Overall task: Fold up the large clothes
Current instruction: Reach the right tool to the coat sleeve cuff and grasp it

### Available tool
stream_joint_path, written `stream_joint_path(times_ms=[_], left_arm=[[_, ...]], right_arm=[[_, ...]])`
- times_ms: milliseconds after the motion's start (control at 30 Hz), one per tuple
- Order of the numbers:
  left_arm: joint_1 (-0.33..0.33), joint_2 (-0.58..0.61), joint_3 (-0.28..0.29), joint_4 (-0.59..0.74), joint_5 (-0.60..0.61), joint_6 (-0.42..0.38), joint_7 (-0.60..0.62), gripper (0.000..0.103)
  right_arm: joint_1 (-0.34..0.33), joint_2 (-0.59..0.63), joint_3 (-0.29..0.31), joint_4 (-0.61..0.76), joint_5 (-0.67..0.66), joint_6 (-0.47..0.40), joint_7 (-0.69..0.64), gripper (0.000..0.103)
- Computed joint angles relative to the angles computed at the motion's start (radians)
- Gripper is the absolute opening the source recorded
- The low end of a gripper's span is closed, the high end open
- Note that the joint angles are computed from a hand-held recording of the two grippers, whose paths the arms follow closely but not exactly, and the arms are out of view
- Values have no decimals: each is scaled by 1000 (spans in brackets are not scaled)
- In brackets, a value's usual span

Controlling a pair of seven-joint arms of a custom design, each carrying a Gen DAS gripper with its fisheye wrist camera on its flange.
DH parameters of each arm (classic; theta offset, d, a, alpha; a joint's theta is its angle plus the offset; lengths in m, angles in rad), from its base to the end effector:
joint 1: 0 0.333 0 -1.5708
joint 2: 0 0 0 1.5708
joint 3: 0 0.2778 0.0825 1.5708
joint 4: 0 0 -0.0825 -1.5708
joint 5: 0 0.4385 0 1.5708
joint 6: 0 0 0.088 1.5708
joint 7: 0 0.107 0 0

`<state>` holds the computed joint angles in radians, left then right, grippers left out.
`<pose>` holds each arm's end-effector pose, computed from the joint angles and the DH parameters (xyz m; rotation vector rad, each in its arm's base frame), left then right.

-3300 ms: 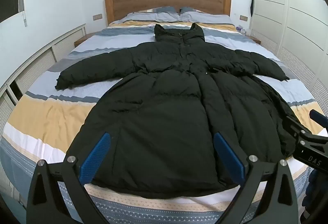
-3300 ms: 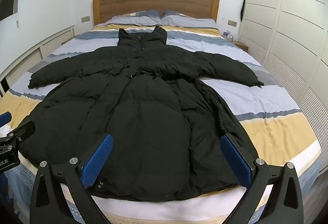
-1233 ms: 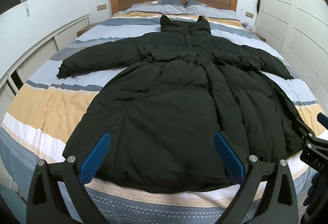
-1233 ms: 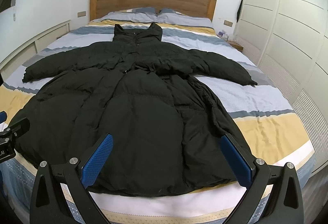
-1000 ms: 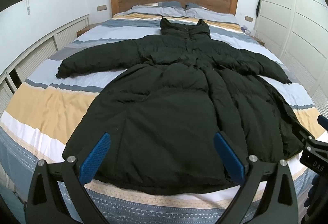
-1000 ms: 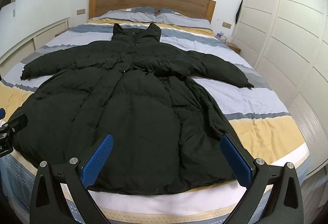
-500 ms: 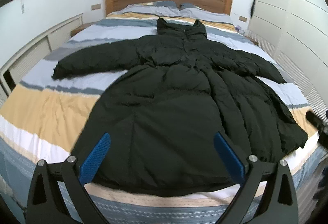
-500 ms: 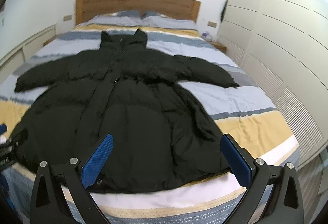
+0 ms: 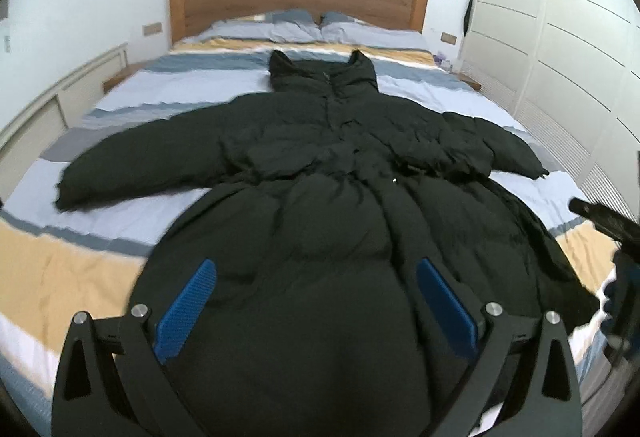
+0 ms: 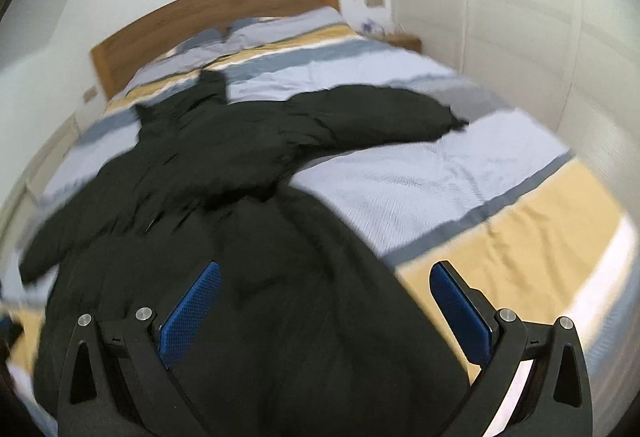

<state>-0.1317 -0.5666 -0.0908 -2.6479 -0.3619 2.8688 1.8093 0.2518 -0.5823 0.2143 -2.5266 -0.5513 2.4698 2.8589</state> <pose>0.4723 -0.0856 0.4530 -1.6608 1.9471 -0.9128 0.4338 0.2192 0.4722 -1.3203 2.1634 -0.6898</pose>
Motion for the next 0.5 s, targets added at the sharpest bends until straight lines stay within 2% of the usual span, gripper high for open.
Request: stream_joint_path(times_ms=[67,133,200,267,367,433,500], left_arm=[[-34,116,18,90,-25,8,20,102],[-40,225,6,181,-43,32,13,102],[-3,312,-39,256,-8,56,-50,102],[23,382,-66,329,34,50,-117,102],[68,446,-99,403,167,33,-273,102],[86,468,-102,432,254,14,-365,102],[106,494,-105,470,376,-26,-491,102]], right_arm=[[-55,77,-62,7,-7,128,3,102],[-120,192,-110,53,-16,242,-6,102],[-175,314,-147,116,-18,331,-10,102],[-196,404,-179,169,13,378,-28,102],[-192,517,-244,231,188,448,-140,102],[-190,578,-266,265,372,494,-271,102],[-209,636,-253,300,643,530,-456,102]])
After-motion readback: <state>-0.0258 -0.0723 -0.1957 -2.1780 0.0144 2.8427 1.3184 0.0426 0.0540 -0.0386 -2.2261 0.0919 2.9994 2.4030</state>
